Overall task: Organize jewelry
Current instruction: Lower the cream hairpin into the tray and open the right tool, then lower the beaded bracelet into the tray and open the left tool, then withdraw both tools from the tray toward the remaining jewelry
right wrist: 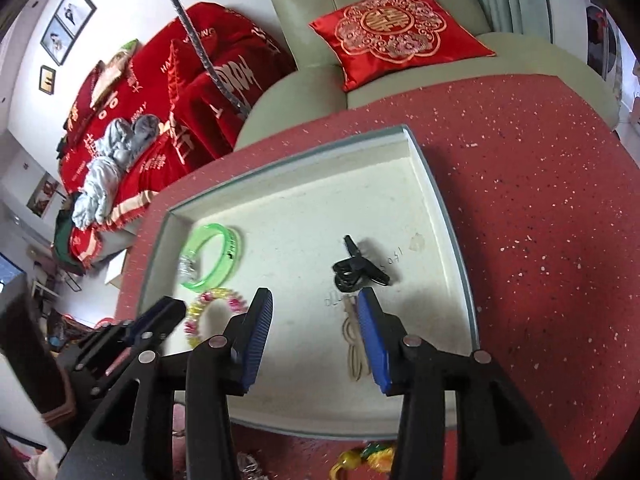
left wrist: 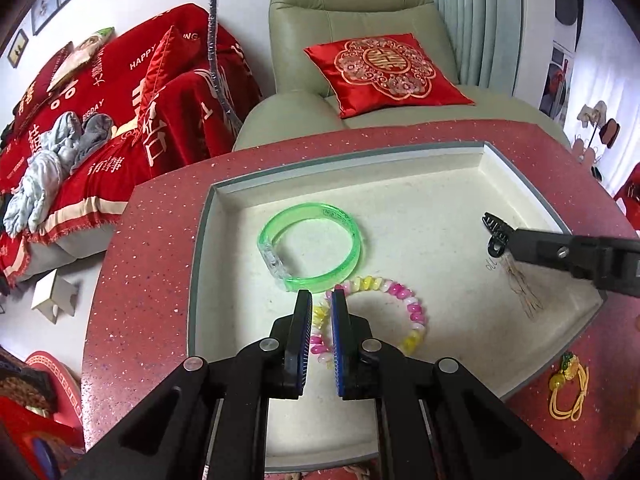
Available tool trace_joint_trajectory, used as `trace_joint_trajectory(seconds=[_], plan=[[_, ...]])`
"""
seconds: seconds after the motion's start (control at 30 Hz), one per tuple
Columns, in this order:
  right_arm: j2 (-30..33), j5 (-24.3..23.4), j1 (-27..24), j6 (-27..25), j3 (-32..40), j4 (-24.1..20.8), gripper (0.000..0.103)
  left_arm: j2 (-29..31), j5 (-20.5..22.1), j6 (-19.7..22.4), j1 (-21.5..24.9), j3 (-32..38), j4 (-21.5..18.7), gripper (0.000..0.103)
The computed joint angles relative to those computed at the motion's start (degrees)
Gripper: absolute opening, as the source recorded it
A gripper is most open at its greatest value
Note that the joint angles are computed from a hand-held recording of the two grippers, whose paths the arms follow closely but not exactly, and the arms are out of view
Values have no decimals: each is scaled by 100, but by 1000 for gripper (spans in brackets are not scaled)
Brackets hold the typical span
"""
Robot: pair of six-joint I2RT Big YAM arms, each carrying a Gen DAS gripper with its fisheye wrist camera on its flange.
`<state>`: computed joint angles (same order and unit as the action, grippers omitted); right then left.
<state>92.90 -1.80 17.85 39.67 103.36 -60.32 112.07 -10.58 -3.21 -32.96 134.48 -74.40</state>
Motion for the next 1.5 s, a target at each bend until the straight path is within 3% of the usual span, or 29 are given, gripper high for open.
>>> trace_joint_trajectory(seconds=[0.17,0.77,1.03,1.1,1.17,1.2,1.27,1.5], plan=[[-202,116,88,-11,-72,20,51,-140,125,-158,7,-127,24,28],[-1101,418,546,280,-1016,70,60,-1441,311,-521,113,-1603,411,28],[-1551,575,790,466,-1574,72,69,-1962,490,-801,171,-2341,489,28],[-1636,609,864,510,-1688,66,75,-2052,559,-855,173,-2482,492,29],[-1715,645,944,530,-1783,49,78,-2143,509,-901,159,-2614,485,95],[-1754,675,986,539,-1827,38,79,-2255,294,-988,127,-2793,641,103],[-1807,728,1057,551,-1884,21,79,-2398,122,-960,100,-3074,913,103],[-1909,864,1256,572,-2001,-128,80,-2565,12,-841,71,-3612,1210,103]])
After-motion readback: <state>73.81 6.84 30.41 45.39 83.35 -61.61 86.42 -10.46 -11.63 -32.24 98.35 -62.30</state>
